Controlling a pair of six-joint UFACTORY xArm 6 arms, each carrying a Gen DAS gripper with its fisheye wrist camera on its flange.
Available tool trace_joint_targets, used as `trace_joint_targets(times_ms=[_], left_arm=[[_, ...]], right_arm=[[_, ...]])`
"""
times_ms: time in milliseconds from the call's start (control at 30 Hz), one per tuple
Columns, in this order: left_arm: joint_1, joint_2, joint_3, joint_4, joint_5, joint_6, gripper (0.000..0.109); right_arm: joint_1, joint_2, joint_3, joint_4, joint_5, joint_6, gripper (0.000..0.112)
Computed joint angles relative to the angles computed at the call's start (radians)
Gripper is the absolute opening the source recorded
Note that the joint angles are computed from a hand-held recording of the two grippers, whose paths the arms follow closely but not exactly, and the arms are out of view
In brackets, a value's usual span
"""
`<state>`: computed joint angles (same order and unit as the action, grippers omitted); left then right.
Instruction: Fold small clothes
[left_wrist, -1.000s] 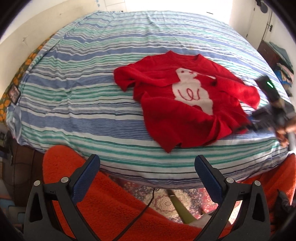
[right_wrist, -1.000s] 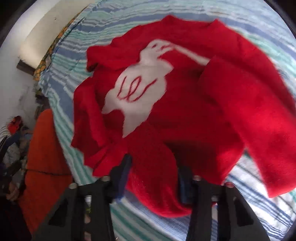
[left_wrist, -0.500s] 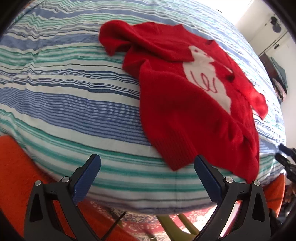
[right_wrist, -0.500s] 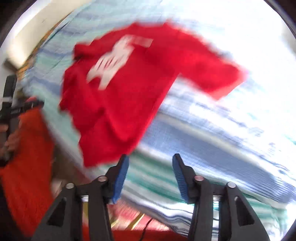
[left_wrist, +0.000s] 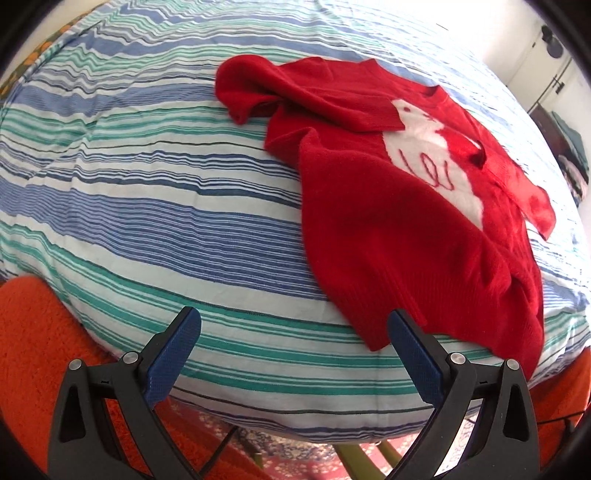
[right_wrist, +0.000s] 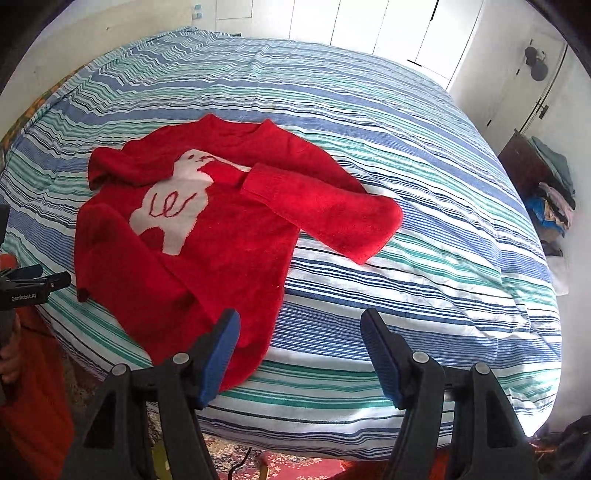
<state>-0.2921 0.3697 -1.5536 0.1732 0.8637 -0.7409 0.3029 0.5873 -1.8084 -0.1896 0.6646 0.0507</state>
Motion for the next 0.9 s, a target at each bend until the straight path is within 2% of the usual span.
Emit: trace_joint_targets(times_ms=[233, 900], left_arm=[[-0.014, 0.025, -0.031, 0.026, 0.017, 0.022, 0.101], [-0.005, 0.038, -0.033, -0.001, 0.011, 0.039, 0.101]], right_arm=[[0.016, -0.033, 0.053, -0.114, -0.041, 0.080, 0.068], [0.012, -0.040, 0.064, -0.158, -0.038, 0.111, 0.068]])
